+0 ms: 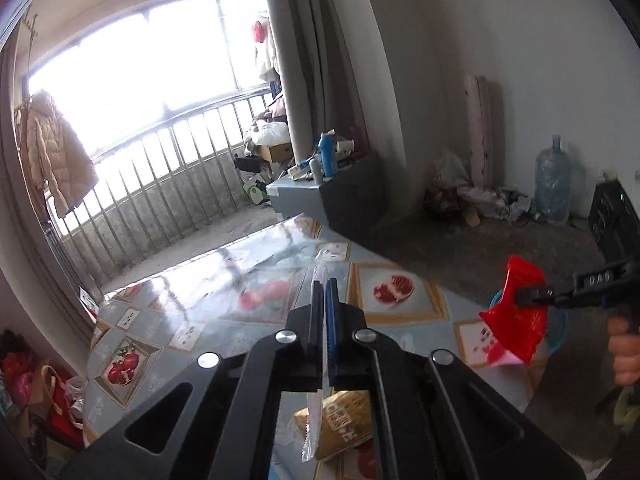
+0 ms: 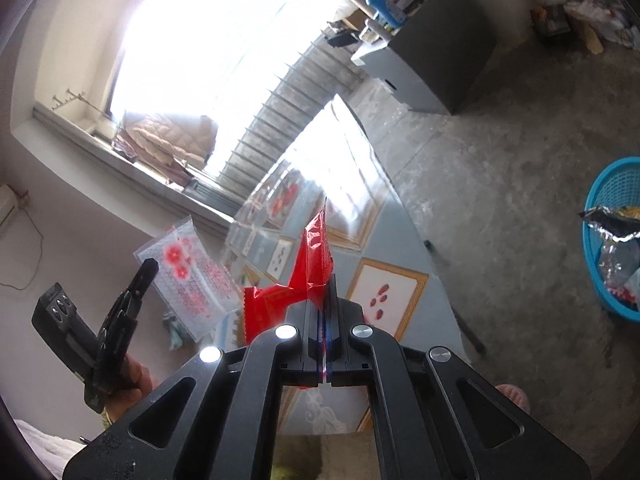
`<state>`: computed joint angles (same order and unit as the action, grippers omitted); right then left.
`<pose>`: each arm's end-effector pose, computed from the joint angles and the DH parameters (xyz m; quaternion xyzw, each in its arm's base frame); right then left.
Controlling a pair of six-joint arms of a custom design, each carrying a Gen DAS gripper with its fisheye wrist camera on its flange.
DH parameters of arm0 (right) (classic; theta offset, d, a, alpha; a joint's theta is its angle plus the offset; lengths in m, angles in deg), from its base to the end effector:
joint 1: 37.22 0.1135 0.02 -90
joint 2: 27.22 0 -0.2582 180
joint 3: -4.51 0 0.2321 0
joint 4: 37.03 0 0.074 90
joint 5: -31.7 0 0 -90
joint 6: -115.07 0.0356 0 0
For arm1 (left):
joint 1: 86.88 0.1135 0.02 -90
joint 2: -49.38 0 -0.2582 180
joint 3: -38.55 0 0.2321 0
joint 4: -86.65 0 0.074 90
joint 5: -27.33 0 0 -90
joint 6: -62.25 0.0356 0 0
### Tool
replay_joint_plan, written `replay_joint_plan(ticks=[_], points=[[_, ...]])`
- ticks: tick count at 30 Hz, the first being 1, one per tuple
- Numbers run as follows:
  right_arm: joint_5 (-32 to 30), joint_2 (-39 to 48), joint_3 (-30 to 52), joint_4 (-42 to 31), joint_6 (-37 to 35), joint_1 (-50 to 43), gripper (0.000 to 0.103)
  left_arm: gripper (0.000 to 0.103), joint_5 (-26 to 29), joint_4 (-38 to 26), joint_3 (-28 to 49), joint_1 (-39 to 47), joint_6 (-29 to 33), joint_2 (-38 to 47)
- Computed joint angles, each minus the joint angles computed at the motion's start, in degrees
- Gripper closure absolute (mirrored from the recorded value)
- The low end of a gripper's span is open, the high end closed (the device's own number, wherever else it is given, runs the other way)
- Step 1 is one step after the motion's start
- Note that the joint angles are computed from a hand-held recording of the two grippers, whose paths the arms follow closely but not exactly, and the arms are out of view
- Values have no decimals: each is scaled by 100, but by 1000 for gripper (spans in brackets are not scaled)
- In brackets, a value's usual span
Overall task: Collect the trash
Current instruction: 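Carry the red wrapper and clear bag with both tools to the wastebasket, then open both tools over the wastebasket to drop the wrapper and bag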
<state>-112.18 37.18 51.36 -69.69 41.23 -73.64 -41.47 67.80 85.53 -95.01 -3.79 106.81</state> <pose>0.1704 -0.0900 0.2034 0.2331 0.8199 0.3660 0.3736 0.1989 -0.0414 0.2365 0.3238 0.7895 -0.0888 0.5138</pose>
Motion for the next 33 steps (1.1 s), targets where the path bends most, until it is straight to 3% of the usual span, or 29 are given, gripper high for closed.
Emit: replay_joint_plan(ticks=[4, 8, 11, 15, 19, 26, 33], points=[[-633, -295, 115, -471, -395, -1243, 103, 102, 496, -717, 920, -610, -820, 372], [-1006, 104, 665, -1913, -2020, -3088, 103, 102, 622, -907, 1632, -1821, -1669, 1035], [-702, 545, 949, -2487, -3015, -4301, 103, 102, 527, -867, 2167, -2833, -2228, 1972], [271, 951, 795, -2004, -3352, -5171, 103, 102, 183, -742, 2966, -3978, -2810, 3616], [1396, 1423, 328, -810, -2968, -5129, 103, 102, -520, -744, 4031, -4832, -2942, 5160], [1553, 2843, 517, 147, -2103, -4819, 103, 102, -1126, -1816, 7147, -5465, -2719, 7663], [1285, 3304, 790, 535, -1802, -4731, 103, 101, -1128, -2499, 9672, -5512, -2841, 9479]])
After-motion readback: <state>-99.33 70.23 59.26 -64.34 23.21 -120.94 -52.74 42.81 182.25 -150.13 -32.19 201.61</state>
